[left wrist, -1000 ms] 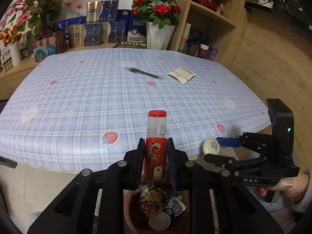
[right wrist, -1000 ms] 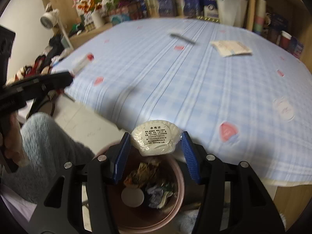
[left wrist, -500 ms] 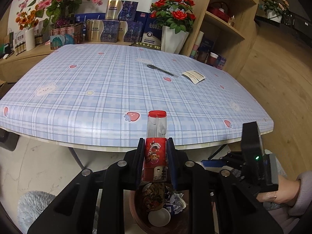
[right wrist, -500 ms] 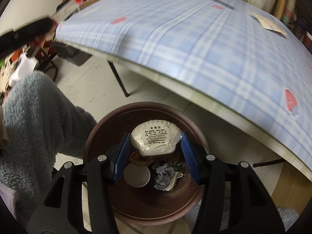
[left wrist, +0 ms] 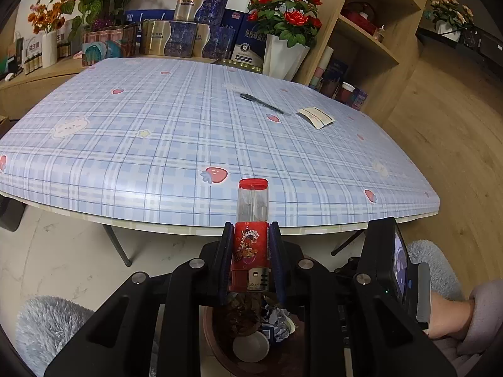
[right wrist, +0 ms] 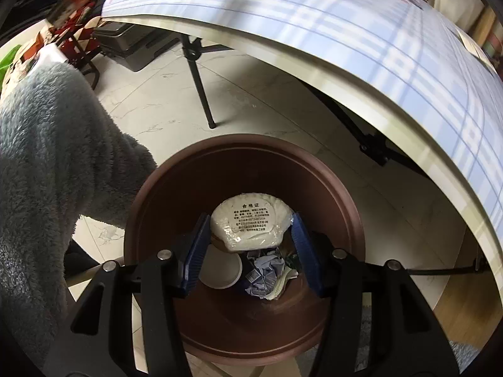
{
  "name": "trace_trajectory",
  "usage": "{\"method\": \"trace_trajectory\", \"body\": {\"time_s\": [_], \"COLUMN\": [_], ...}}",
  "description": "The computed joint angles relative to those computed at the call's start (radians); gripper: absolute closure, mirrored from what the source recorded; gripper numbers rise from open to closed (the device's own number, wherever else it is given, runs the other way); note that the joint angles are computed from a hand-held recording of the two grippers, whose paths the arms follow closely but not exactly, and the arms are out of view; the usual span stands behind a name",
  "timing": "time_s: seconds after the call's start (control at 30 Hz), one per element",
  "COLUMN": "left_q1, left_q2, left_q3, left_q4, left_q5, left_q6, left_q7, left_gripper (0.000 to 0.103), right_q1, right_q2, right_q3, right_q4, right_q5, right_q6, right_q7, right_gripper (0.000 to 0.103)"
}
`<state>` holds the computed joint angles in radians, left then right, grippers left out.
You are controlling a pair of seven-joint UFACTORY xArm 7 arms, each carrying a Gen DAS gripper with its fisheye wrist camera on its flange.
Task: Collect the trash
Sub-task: 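Carry the white packet over the bin and open the right gripper while the left gripper holds the lighter, then hold the red lighter over the bin with the left gripper while the right tool returns to the table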
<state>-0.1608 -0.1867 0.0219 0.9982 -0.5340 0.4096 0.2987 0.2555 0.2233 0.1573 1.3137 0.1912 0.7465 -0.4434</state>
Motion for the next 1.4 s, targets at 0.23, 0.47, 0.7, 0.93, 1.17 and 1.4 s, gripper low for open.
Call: {"method": "trace_trajectory", "body": {"time_s": [0.23, 0.47, 0.7, 0.93, 1.17, 1.4], "left_q1": [0.0, -0.001, -0.001, -0.001, -0.009, -0.032], "left_q2": [0.003, 0.004, 0.003, 0.008, 0.014, 0.03], "left_q3": [-0.004, -0.006, -0.011, -0.018, -0.03, -0.04], "left_q4": [0.003, 0.001, -0.003, 0.0, 0.005, 0.022], "left_q5": [0.004, 0.007, 0.026, 0.054, 0.088, 0.085], "left_q6": [0.008, 0.01, 0.008, 0.008, 0.021, 0.071], "left_q7": [0.004, 0.004, -0.006, -0.02, -0.017, 0.046], "left_gripper": [0.081, 0.081, 0.081, 0.081, 0.081, 0.081], "right_q1": [0.007, 0.011, 0.011, -0.001, -0.016, 0.045], "right_q2": [-0.01, -0.019, -0.056, -0.164, -0.241, -0.265], "right_q3": [0.012, 0.02, 0.015, -0.003, -0.036, -0.098], "right_q4": [-0.012, -0.019, -0.061, -0.169, -0.234, -0.239], "right_q5": [0.024, 0.047, 0.071, 0.106, 0.167, 0.559], "right_q6": [-0.023, -0.03, -0.133, -0.385, -0.6, -0.749], "right_q7": [-0.03, -0.076, -0.096, -0.052, -0.024, -0.318], "right_gripper": [0.048, 0.047, 0.035, 0.008, 0.006, 0.006]}}
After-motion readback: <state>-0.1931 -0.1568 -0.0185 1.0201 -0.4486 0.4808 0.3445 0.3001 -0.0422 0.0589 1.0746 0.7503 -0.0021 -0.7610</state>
